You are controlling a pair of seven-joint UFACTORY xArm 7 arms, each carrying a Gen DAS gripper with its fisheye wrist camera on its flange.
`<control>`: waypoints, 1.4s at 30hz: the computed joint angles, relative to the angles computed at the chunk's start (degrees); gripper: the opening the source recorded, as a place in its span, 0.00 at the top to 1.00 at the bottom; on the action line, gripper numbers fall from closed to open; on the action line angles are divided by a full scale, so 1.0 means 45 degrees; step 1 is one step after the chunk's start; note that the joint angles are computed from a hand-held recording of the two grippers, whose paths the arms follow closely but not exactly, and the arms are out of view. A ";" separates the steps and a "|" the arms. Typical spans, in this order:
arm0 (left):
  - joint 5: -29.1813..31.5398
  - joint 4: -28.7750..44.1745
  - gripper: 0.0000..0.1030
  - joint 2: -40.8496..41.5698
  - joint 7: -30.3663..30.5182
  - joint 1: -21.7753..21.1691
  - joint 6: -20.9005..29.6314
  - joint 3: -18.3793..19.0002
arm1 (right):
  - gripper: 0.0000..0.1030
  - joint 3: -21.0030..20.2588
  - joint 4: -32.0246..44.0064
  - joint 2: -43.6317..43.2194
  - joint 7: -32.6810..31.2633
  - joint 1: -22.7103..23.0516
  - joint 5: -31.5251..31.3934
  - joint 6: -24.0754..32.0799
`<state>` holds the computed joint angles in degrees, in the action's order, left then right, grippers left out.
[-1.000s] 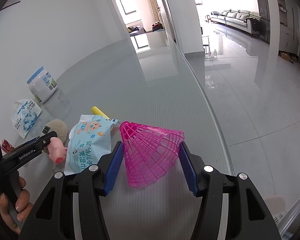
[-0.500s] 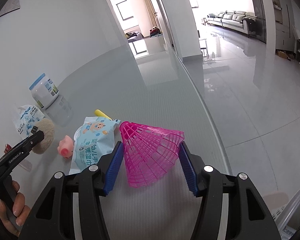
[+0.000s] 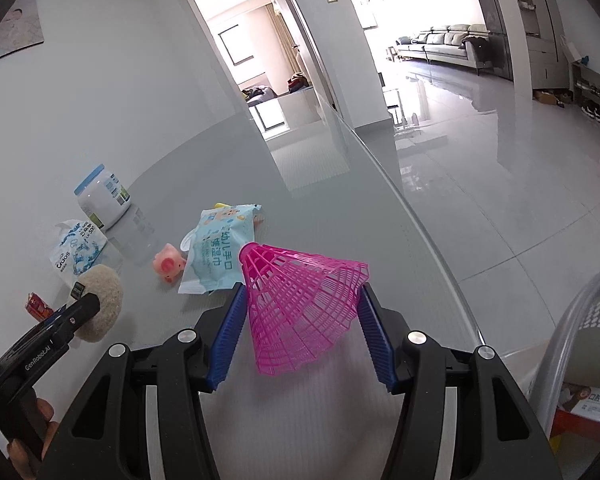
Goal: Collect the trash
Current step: 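Carry the fuzzy ball and pink cone in both tools over the basket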
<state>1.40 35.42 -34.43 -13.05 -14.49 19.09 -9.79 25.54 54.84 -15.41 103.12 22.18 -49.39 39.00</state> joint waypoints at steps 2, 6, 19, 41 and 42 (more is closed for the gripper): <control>-0.0091 -0.0366 0.55 -0.0489 0.0059 -0.0263 0.0160 0.0004 | 0.47 0.0268 -0.0146 -0.0336 0.0181 0.0182 0.0085 0.0458; -0.0053 -0.1052 0.55 -0.1560 -0.0008 -0.0528 0.0241 -0.0273 | 0.47 0.0838 -0.0399 -0.1046 0.0188 0.0551 0.0695 0.1649; -0.0309 -0.2262 0.55 -0.3996 -0.0741 -0.2177 0.0753 -0.1302 | 0.47 0.3094 -0.1611 -0.5188 0.0230 0.1002 0.3527 0.4975; -0.0317 0.0160 0.55 -0.0030 -0.1267 -0.6083 -0.0349 -0.3159 | 0.47 0.5064 -0.2781 -1.3219 -0.0682 0.0816 0.9515 1.2089; -0.0262 0.0317 0.55 0.0202 -0.1311 -0.6086 -0.0344 -0.3264 | 0.47 0.5040 -0.2845 -1.3494 -0.0765 0.0792 0.9672 1.2217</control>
